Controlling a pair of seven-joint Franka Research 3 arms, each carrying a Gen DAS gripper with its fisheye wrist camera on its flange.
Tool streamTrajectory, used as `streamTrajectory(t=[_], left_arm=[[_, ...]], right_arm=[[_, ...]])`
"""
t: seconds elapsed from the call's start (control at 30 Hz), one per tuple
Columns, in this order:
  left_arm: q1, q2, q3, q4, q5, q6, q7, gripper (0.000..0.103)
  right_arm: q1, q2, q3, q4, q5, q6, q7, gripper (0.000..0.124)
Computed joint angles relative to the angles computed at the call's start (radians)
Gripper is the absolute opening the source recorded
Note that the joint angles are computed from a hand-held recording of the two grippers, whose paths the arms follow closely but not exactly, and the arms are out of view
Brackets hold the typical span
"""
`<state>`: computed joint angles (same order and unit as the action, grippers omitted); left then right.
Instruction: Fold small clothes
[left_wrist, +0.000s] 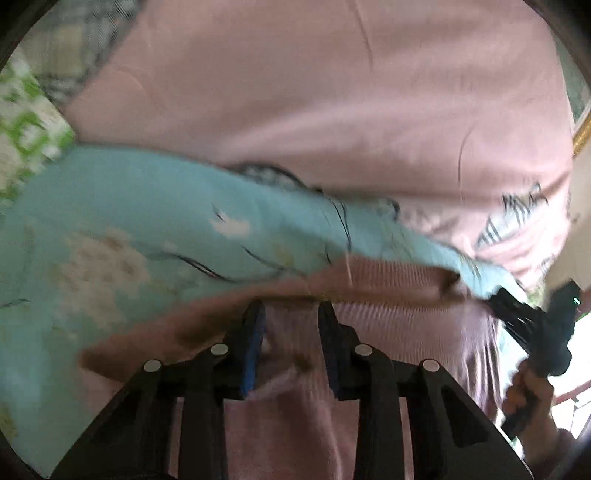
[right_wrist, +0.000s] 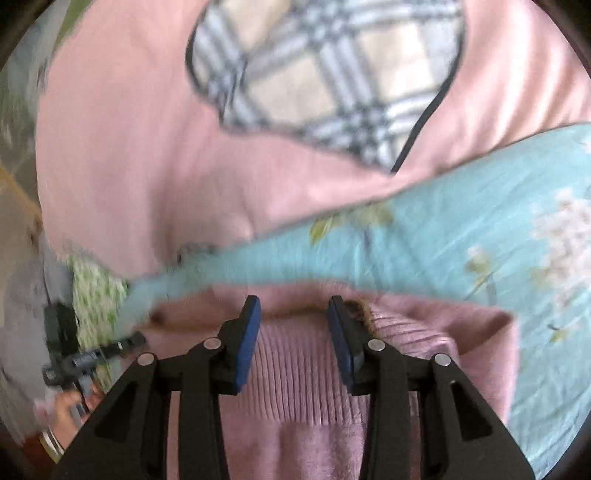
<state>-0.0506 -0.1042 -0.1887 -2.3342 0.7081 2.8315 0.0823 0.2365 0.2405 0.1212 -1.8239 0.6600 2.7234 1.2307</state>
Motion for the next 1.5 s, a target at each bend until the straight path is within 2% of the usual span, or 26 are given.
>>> streamTrajectory(t=[0.03, 0.07, 0.1, 0.2, 0.27, 0.37, 0.4, 0.43, 0.5, 0.53, 0.6, 0.67, 0.73, 0.77, 0.83, 0.93, 1.0, 1.03, 1.2, 1.4, 1.5], left_arm=[[0.004, -0.025, -0.022, 0.011, 0.067, -0.091, -0.065, 0.045], [0.006, -0.047, -0.037, 0.014, 0.108, -0.151, -0.110, 0.053], [0.008, -0.078, -0.044, 0.002, 0.134, -0.177, -0.147, 0.053], [0.000, -0.165, -0.028, -0.084, 0.094, -0.075, -0.172, 0.053], [-0.020, -0.200, -0.037, -0.123, 0.046, -0.035, -0.136, 0.053], [-0.111, -0.213, -0.015, -0.188, -0.111, 0.051, -0.005, 0.053], [-0.132, -0.208, -0.015, -0.207, -0.156, 0.071, 0.022, 0.053], [-0.137, -0.199, -0.027, -0.216, -0.182, 0.075, 0.033, 0.053], [-0.130, -0.196, -0.063, -0.235, -0.216, 0.015, 0.021, 0.053], [-0.104, -0.192, -0.093, -0.229, -0.229, -0.018, 0.001, 0.053], [-0.076, -0.222, -0.094, -0.279, -0.208, -0.015, -0.077, 0.052], [-0.046, -0.252, -0.090, -0.325, -0.209, -0.001, -0.118, 0.042], [-0.039, -0.278, -0.069, -0.363, -0.224, 0.026, -0.108, 0.038], [-0.030, -0.283, -0.065, -0.369, -0.227, 0.036, -0.097, 0.038], [-0.039, -0.316, -0.060, -0.385, -0.255, 0.010, -0.075, 0.038], [-0.048, -0.393, -0.066, -0.433, -0.285, 0.016, -0.090, 0.042], [-0.078, -0.435, -0.073, -0.446, -0.291, -0.027, -0.127, 0.045], [-0.059, -0.413, -0.106, -0.415, -0.324, -0.028, -0.094, 0.046], [-0.140, -0.506, -0.147, -0.453, -0.367, -0.118, -0.184, 0.048], [-0.254, -0.601, -0.174, -0.516, -0.428, -0.144, -0.261, 0.050], [-0.284, -0.584, -0.198, -0.497, -0.430, -0.158, -0.284, 0.055]], right_arm=[[0.002, -0.024, -0.001, -0.025, 0.009, 0.037, 0.006, 0.042], [0.006, -0.051, -0.005, -0.052, 0.004, 0.062, 0.008, 0.044], [0.007, -0.062, -0.009, -0.054, -0.004, 0.063, 0.013, 0.047], [-0.004, -0.128, -0.005, -0.104, 0.053, 0.016, -0.037, 0.049], [-0.005, -0.189, -0.009, -0.157, 0.099, -0.058, -0.099, 0.049], [0.011, -0.268, -0.031, -0.245, 0.120, -0.152, -0.165, 0.049], [0.018, -0.292, -0.037, -0.277, 0.085, -0.194, -0.158, 0.049], [0.024, -0.306, -0.041, -0.300, 0.058, -0.215, -0.149, 0.049], [0.030, -0.325, -0.050, -0.342, -0.001, -0.254, -0.133, 0.049], [0.031, -0.329, -0.051, -0.355, -0.033, -0.251, -0.116, 0.049], [0.018, -0.329, -0.051, -0.381, -0.164, -0.201, -0.018, 0.048], [0.010, -0.332, -0.074, -0.394, -0.145, -0.167, -0.026, 0.046], [-0.008, -0.326, -0.077, -0.399, -0.195, -0.087, 0.047, 0.046], [-0.011, -0.331, -0.080, -0.401, -0.200, -0.078, 0.065, 0.046], [-0.011, -0.337, -0.095, -0.390, -0.126, -0.093, 0.073, 0.048], [-0.003, -0.390, -0.089, -0.422, -0.117, -0.100, 0.077, 0.048], [0.013, -0.450, -0.097, -0.464, -0.074, -0.128, 0.043, 0.048], [0.022, -0.466, -0.095, -0.481, -0.061, -0.131, 0.042, 0.049], [0.063, -0.555, -0.080, -0.564, -0.030, -0.156, 0.073, 0.049], [0.109, -0.615, -0.055, -0.639, -0.029, -0.173, 0.139, 0.049], [0.130, -0.636, -0.040, -0.667, -0.047, -0.184, 0.160, 0.050]])
